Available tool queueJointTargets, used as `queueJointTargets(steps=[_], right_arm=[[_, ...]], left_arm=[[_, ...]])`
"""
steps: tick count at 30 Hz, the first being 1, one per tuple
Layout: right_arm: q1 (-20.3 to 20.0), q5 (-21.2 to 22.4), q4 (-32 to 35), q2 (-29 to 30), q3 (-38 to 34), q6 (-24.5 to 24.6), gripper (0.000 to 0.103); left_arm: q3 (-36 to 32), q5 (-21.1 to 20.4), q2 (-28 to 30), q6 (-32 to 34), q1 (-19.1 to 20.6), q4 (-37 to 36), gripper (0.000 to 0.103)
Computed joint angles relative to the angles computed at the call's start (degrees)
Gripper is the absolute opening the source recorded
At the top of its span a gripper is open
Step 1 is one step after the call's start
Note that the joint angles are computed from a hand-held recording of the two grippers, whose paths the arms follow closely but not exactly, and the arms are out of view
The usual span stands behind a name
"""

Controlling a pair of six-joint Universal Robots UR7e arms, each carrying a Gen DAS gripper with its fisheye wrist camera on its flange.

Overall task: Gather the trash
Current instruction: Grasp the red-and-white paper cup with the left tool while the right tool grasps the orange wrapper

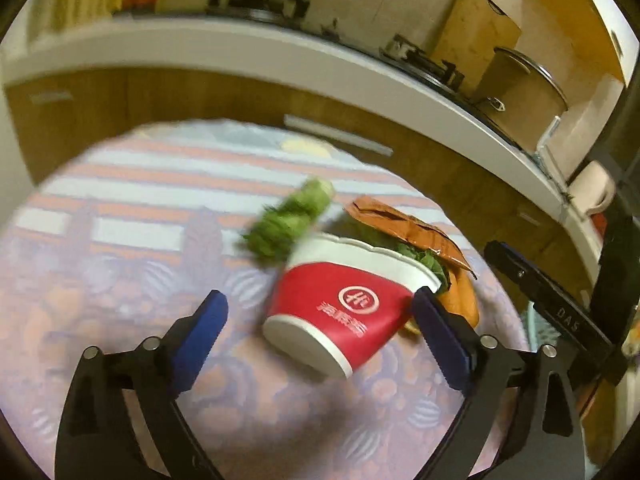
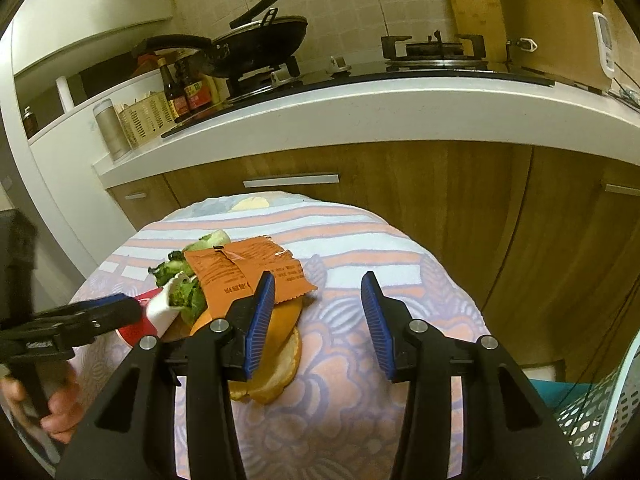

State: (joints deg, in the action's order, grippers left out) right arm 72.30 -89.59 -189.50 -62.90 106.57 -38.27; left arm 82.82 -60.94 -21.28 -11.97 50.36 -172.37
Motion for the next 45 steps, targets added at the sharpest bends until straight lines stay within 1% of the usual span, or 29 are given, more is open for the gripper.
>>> queueJointTargets(steps=[2,4,5,6,7,8,10,12,15,18,20,23,24,26,28,29,30,31,33,35,37,39,40,41,42,43,44,45], right_arm=[[-0.14,0.31,0.91,-0.08,-0.21,0.08,0.044],[-0.27,0.63,1.46,-0.17,-0.27,0.23,0.045],[-0.32,0.74,1.58,-0.20,-0.30,0.35,0.045],[-0.32,0.83,1.64,-0.24,-0.26,0.37,0.045],[-0.36,0.98,1.75,-0.28,-0.23,0.31,0.045],[-0.37,1.01,1.79,-0.29,-0.24,0.26,0.046],[-0.40,1.16,1.43,-0.34,-0.06,0.15,0.046],[-0.46,1.54,0.69,-0.47,0.36,-0.01,0.046],[-0.29,1.66,0.29,-0.65,0.99,-1.03,0.046],[0.29,1.42,-1.55,-0.98,2.67,-3.27,0.046],[1.25,0.29,-0.50,-0.93,3.08,-5.07,0.046],[3.12,-1.77,-0.19,-0.28,3.02,-6.96,0.046],[3.86,-2.69,-0.03,0.05,2.69,-7.24,0.046],[6.22,-7.54,2.55,1.73,0.23,-8.66,0.053],[8.19,-13.75,2.30,4.78,-2.67,-10.34,0.053],[8.77,-16.07,1.97,6.15,-3.92,-10.99,0.053],[9.04,-17.45,2.50,7.17,-5.14,-11.11,0.053],[9.02,-18.04,4.01,8.10,-6.64,-10.52,0.053],[8.61,-18.11,6.75,9.09,-8.63,-9.31,0.054],[8.45,-17.96,7.63,9.56,-9.44,-9.08,0.053],[8.49,-17.60,9.24,9.45,-9.80,-9.00,0.049],[8.57,-17.46,10.32,9.20,-9.97,-8.87,0.030],[8.58,-17.15,10.66,9.00,-9.93,-8.53,0.024],[8.56,-16.63,10.87,8.79,-9.87,-8.30,0.015],[8.40,-15.61,11.18,8.27,-9.47,-8.22,0.011],[7.99,-13.38,11.45,7.27,-8.49,-8.02,0.007],[7.56,-11.03,12.17,6.06,-7.39,-7.67,0.007],[7.41,-9.99,12.30,5.36,-6.65,-7.47,0.007]], left_arm=[[-1.35,-4.49,0.41,-1.89,1.26,2.36,0.091],[-1.33,-3.50,1.05,0.05,0.87,0.99,0.089],[-1.41,-4.01,1.19,0.58,0.88,1.23,0.085],[-1.40,-3.92,1.32,0.62,0.75,1.03,0.078],[-1.11,-4.24,1.24,0.81,0.72,0.59,0.064],[-0.82,-5.26,0.95,0.57,0.86,0.75,0.063],[0.60,-5.18,0.39,0.55,0.51,-0.97,0.045],[2.87,-4.40,-0.55,-0.32,-0.13,-3.20,0.040],[6.60,-1.31,-2.06,-2.66,-1.24,-6.82,0.039],[11.03,1.98,-3.81,-5.28,-2.21,-11.80,0.039],[13.66,4.06,-5.03,-6.58,-2.61,-14.82,0.039],[16.09,5.66,-6.02,-7.28,-2.75,-18.62,0.039],[16.55,5.67,-6.19,-7.31,-2.60,-19.44,0.039],[16.95,4.44,-6.22,-7.79,-1.98,-20.38,0.039],[16.93,3.41,-6.03,-8.16,-1.45,-20.35,0.039],[16.86,2.93,-5.95,-8.16,-1.25,-20.30,0.039],[16.83,2.48,-5.90,-8.13,-1.10,-20.35,0.039],[16.77,1.75,-5.89,-8.01,-0.93,-20.51,0.039],[16.77,1.68,-5.78,-7.65,-1.02,-20.86,0.039],[16.55,1.87,-5.63,-7.25,-1.17,-20.81,0.040],[16.31,1.02,-5.58,-7.02,-1.00,-20.83,0.040],[16.52,0.91,-5.44,-6.97,-1.17,-21.14,0.040],[16.54,1.04,-5.35,-6.73,-1.33,-21.25,0.040],[16.55,1.38,-5.21,-6.54,-1.57,-21.43,0.040],[16.65,1.75,-5.10,-6.34,-1.80,-21.69,0.040],[16.59,2.03,-5.01,-6.08,-1.97,-21.78,0.040],[16.58,2.08,-4.99,-5.86,-2.02,-21.99,0.040],[16.56,2.08,-4.94,-5.77,-2.12,-22.25,0.040]])
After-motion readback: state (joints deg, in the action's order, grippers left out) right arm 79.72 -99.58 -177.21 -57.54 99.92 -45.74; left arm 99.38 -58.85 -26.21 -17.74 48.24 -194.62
